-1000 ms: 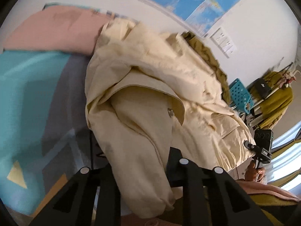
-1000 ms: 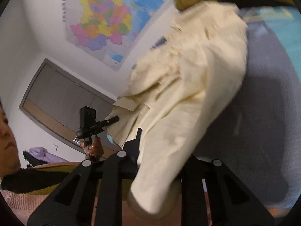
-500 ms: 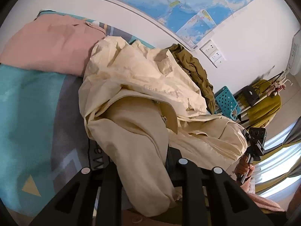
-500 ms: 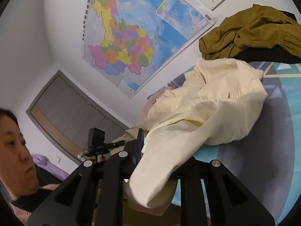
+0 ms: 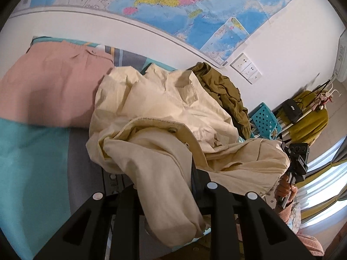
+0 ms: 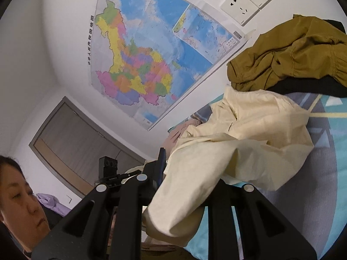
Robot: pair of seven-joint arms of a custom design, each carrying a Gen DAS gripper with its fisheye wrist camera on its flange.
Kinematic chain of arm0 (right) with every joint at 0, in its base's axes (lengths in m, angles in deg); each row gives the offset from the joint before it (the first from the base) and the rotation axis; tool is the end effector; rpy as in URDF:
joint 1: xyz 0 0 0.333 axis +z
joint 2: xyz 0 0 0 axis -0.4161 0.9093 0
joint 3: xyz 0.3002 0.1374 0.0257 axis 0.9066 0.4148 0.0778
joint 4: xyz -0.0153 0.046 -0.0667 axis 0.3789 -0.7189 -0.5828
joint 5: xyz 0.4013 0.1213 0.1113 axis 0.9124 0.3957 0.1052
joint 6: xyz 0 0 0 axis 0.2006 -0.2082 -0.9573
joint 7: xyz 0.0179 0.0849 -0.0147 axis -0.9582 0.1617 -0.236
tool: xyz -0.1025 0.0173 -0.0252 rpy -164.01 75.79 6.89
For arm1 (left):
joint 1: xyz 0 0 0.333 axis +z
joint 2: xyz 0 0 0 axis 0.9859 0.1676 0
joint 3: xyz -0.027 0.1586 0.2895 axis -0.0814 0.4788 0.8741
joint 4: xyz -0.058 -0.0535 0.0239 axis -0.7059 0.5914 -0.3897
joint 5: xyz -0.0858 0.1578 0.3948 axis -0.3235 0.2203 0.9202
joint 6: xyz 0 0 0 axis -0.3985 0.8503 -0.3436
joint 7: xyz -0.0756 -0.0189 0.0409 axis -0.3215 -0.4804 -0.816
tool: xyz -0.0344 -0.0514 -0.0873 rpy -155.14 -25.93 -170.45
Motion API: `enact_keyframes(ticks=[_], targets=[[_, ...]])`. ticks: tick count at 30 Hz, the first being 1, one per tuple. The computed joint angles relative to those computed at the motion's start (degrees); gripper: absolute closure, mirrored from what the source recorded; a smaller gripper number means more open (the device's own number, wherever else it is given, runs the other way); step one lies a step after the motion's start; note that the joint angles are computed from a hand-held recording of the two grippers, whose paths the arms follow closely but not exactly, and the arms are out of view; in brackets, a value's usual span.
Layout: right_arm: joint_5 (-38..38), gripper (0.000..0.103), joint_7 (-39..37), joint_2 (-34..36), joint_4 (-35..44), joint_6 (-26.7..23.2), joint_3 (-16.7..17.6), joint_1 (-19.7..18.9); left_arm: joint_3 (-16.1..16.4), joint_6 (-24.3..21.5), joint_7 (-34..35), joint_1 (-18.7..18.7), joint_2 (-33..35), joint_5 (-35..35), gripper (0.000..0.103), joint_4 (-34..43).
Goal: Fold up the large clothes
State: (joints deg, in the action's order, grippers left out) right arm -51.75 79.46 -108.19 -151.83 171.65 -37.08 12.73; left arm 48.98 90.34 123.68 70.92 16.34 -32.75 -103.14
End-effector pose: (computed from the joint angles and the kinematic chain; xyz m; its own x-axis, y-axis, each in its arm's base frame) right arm 0.3546 0.2923 0.5394 0.2471 -0.5447 -0.8014 -0.6425 0.5270 -0.5563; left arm 0.5371 -0.1532 0.5376 -0.4568 -0.6994 0.5497 -0.8336 0.1207 -0.5390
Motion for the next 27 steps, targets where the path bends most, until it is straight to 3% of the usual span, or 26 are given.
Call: enact_keyframes(ticks=[14, 15, 18, 27], targets=[[-12.81, 0.086, 9.32, 4.53, 7.32, -4.23, -13.65, 6.48, -2.33, -1.25, -7.39, 1.53, 8.06, 6.91, 0.083, 11.42], [-14.97, 0.086, 10.98, 5.06, 8.19, -4.35, -16.12, 8.19, -2.53, -1.49, -8.04, 1.72, 8.88, 7.49, 0.083, 12.49], [-18.46, 0.086, 13.99, 6.07, 9.81, -5.0, -18.58, 9.28, -3.41, -1.68, -10.43, 2.14, 10.85, 9.9, 0.083, 15.29], [-35.79, 0.086, 31.34, 10.72, 17.17, -5.68, -30.89, 16.3, -5.5, -3.67, -17.8, 3.51, 18.01, 16.86, 0.083, 25.25]])
